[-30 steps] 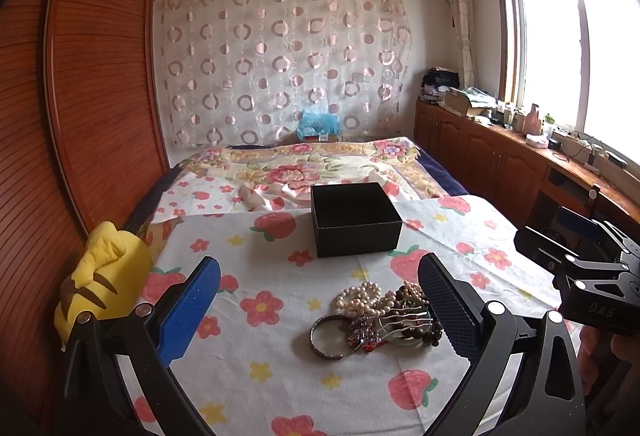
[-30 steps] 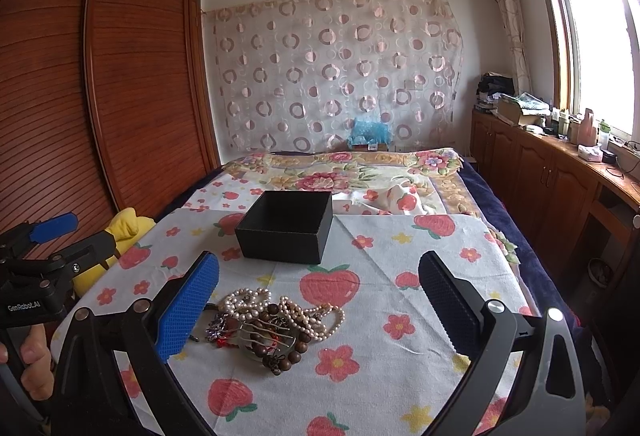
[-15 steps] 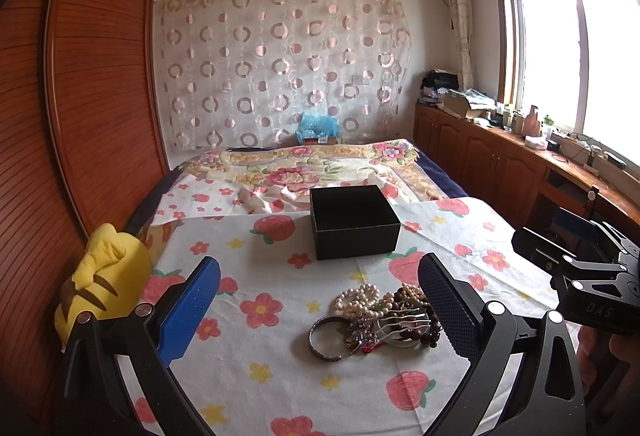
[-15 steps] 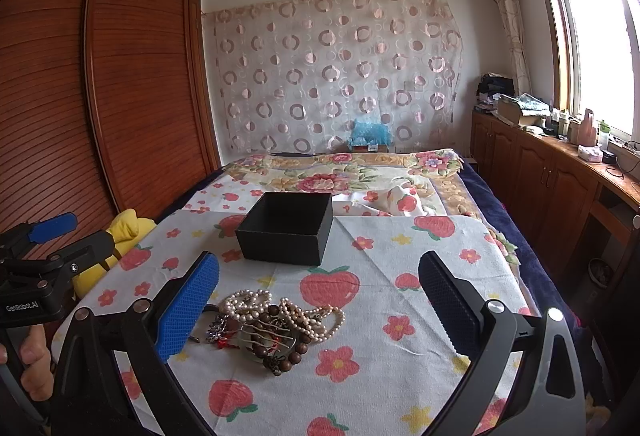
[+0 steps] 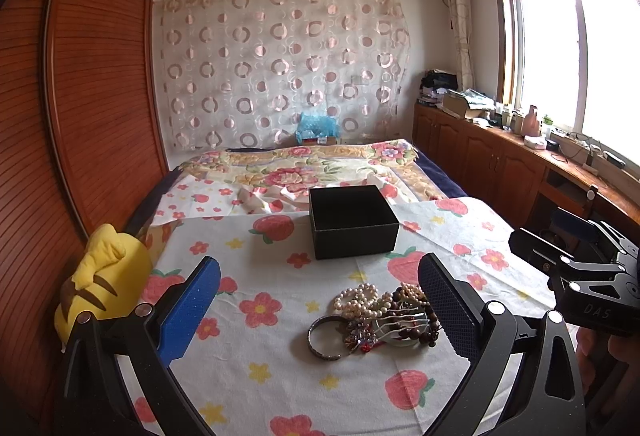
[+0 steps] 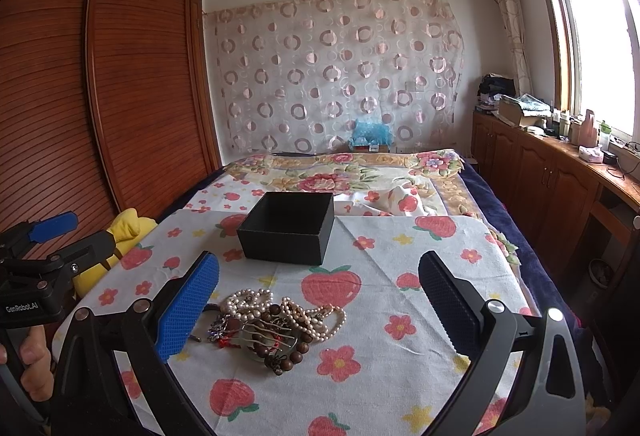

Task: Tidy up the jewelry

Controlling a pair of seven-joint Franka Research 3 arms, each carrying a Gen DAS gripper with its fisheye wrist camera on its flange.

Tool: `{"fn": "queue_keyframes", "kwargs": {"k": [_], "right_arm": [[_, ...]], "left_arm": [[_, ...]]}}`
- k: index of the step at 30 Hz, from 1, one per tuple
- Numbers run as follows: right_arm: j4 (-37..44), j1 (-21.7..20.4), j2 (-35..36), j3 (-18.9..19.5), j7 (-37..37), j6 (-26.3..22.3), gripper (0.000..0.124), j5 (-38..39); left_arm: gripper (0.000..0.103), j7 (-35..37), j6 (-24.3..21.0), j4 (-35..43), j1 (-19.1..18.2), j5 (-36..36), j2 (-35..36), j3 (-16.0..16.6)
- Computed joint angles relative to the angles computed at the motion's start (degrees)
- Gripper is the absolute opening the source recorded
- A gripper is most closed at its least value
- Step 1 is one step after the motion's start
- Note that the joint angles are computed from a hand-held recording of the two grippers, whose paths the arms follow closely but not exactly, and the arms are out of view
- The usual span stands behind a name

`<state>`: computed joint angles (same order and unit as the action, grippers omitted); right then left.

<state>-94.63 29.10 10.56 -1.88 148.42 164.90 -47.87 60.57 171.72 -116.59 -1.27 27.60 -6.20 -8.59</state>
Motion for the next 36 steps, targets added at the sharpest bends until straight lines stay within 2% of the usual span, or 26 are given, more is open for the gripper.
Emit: {"fn": "queue_keyframes", "kwargs": {"k": [12, 13, 17, 23, 27, 30, 36], "right_arm": [[-0.04, 0.05, 0.22, -0.13, 0.14, 0.29, 0.101, 0.02], [-0.05, 0.03, 0.26, -0.12, 0.04, 0.34, 0.101, 0.21], [-0.2, 0.18, 0.31, -0.33, 0.44, 0.55, 0.101, -0.23], [-0.12, 0.0, 0.26, -0.26, -0.52, 0.48, 0.101, 0.65], [-1.13, -0.71, -0.41, 0.3, -2.87, 0.36, 0.101, 2.65], [-1.69, -1.77, 0.88, 0.72, -6.81, 2.03, 0.101, 6.59], [-2.13, -1.51, 3.06, -0.58, -13.29, 2.59, 0.097, 11.13]], "left_arm": [[0.096, -0.26, 0.22, -0.33, 0.11, 0.35, -0.18, -0.01], [0.096, 1.53, -1.0, -0.04, -0.67, -1.64, -1.11, 0.39], [0.096, 1.95, -1.8, 0.73, -0.74, -2.24, -0.98, 0.08], [0.096, 0.1, -3.5, 1.0, -1.18, -1.09, -1.62, -0.88], [0.096, 3.87, -4.22, 1.03, -2.01, -4.37, -0.23, 0.36], [0.096, 6.97, -4.43, 0.68, -2.06, -7.03, 1.21, 1.17], [0.096, 13.97, -5.36, 1.08, -2.38, -13.29, 3.32, 1.68]]}}
